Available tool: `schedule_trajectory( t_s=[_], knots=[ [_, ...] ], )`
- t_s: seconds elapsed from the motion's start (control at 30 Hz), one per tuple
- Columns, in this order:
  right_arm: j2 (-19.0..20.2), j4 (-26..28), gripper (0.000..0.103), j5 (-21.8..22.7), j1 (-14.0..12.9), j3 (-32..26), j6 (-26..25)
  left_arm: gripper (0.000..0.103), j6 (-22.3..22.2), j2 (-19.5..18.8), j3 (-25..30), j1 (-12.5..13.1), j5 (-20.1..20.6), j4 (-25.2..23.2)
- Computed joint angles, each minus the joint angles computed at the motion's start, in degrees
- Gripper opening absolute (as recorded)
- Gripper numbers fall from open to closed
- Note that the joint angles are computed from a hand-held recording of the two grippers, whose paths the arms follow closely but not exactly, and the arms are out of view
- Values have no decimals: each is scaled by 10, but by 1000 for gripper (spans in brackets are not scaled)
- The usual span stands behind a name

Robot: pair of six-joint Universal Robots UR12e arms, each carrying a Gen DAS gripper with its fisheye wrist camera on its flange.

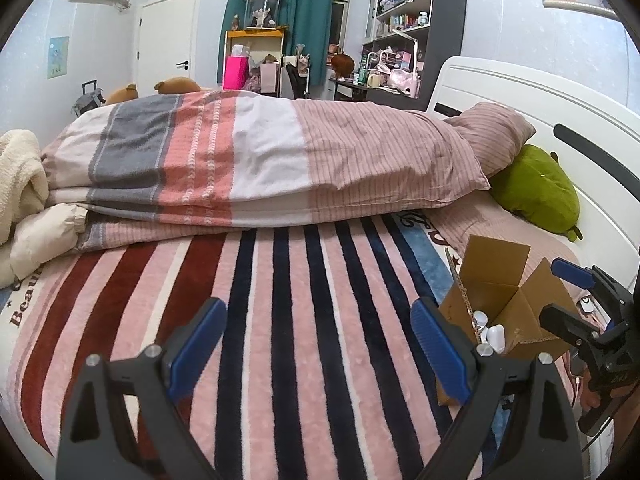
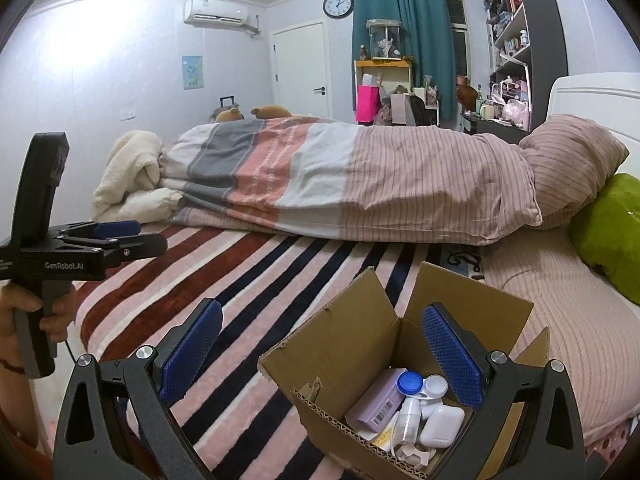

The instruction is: Organize rigid objects

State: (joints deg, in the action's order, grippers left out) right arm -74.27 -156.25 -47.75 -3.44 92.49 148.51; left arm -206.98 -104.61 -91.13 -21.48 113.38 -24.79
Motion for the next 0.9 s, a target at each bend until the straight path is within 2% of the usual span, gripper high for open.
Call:
schedule_trajectory(
  t_s=[0.9],
  knots=[
    [-2, 5, 101, -1, -1, 4, 5, 92, 4, 3, -3, 2, 4, -1]
  ],
)
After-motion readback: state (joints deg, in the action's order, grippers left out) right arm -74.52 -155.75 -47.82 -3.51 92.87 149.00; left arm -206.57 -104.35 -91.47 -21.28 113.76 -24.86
